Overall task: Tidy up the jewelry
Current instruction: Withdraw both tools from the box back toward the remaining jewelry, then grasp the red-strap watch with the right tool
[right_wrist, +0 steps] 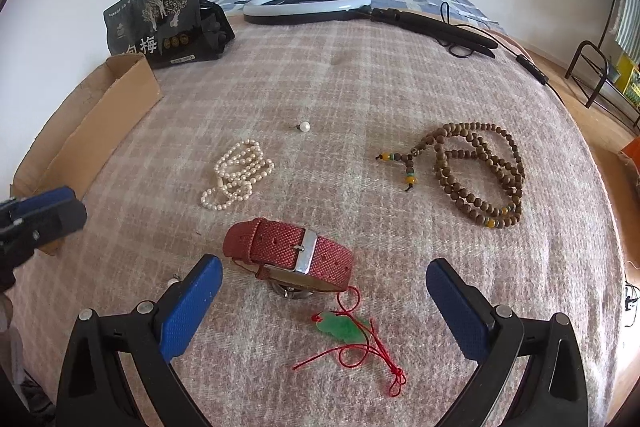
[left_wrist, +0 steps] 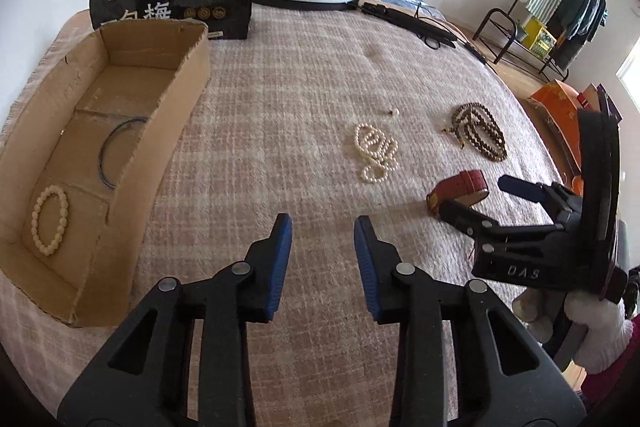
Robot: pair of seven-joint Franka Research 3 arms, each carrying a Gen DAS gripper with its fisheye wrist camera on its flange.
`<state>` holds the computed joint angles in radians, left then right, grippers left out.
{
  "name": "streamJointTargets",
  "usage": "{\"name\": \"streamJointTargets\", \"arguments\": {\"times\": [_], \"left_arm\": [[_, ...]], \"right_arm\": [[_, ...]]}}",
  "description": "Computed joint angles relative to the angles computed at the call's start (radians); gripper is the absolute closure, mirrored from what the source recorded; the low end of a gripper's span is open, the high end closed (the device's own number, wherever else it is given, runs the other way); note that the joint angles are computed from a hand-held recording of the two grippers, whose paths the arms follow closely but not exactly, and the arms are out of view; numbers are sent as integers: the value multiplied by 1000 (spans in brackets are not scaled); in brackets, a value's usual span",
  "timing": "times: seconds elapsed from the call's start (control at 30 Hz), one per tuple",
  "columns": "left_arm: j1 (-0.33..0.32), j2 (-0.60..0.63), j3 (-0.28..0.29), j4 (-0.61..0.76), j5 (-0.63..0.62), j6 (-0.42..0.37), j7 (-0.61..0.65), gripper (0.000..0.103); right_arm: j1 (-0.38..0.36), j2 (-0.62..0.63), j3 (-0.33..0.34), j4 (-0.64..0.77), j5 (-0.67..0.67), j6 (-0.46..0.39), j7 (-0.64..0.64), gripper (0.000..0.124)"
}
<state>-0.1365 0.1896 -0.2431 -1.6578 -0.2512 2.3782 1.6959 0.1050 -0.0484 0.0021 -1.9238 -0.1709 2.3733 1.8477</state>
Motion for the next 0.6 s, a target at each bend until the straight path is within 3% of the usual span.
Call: {"name": "streamJointTargets", "arguments": {"times": [0.23,0.6], "left_arm": [[-13,-7,-21,-39,-48,-1,83,71],[-51,35,-17,-31,84,17,40,71]], "right_arm": [[-5,12,-8,8,18,6,-5,22],[-8,24,-14,18,51,15,-25,23]]}}
